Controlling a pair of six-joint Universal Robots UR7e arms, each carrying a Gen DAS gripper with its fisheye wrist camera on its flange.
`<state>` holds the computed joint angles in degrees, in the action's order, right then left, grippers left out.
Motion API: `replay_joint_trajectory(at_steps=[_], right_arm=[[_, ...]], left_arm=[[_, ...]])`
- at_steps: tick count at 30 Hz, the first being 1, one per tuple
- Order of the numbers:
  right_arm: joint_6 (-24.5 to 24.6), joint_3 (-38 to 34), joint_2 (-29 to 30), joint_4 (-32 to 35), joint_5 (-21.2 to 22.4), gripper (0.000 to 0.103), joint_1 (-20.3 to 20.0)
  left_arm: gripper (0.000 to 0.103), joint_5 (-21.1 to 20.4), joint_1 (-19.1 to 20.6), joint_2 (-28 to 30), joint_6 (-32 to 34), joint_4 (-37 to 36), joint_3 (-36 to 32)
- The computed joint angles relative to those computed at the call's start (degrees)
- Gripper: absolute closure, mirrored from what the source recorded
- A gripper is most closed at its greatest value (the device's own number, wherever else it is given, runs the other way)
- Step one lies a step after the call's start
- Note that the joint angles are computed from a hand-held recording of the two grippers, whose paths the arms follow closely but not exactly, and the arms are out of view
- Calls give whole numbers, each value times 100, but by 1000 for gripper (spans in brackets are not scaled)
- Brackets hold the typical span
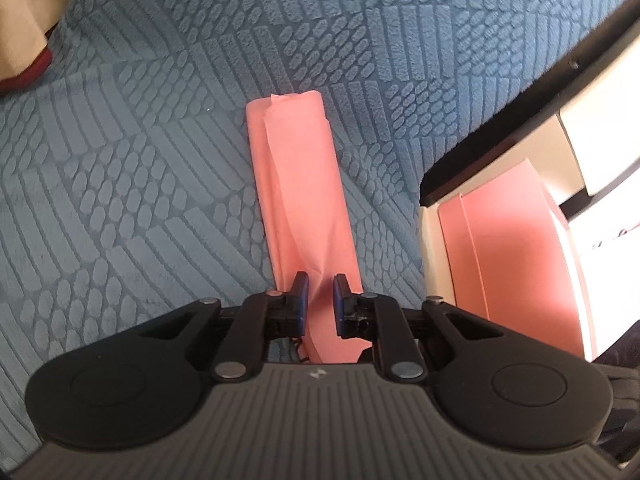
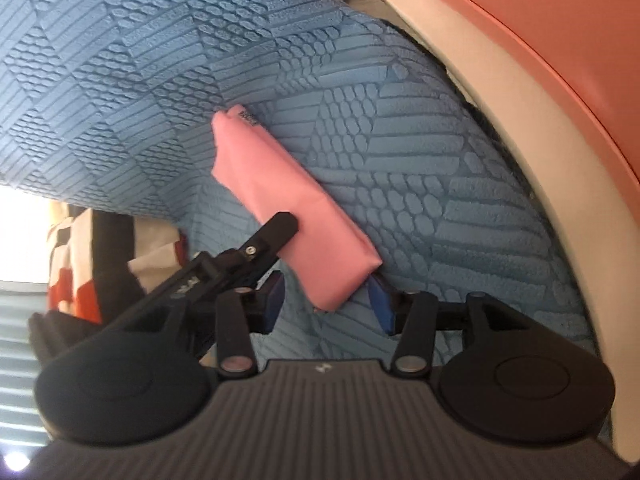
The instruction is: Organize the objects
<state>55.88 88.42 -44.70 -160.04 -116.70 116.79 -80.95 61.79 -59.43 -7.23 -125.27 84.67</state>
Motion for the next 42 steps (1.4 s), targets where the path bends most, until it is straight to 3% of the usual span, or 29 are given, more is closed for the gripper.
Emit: replay_joint_trajectory(at_steps=[8,17,28,29,30,33,36,42], right_arm=[[221,152,50,-509,-261,52,59],[-501,175,169,-1223,-256,54,127],[-1211,-234,492,-781,-973,72,198],[-1197,-197,501,-868,-970,73,181],[-1179,-146,496,-973,-944,80,163],[-1354,-97,561,-1361,-917,82,156],[-1520,-172,593,-1348,-920,84,196],[-1256,-109,477,-1283,-690,86,152]], left_arm=[[86,-91,49,53,-238,-73,-32],[86,16,67,119,-533,-229,-49],[86,46,101,162,-651,-330,-58],[86,44,104,164,-650,-323,-66],[86,43,100,163,-654,-322,-61],[86,51,99,159,-665,-300,-78],[86,-7,130,163,-761,-310,-113],[86,11,127,155,-749,-183,-214]])
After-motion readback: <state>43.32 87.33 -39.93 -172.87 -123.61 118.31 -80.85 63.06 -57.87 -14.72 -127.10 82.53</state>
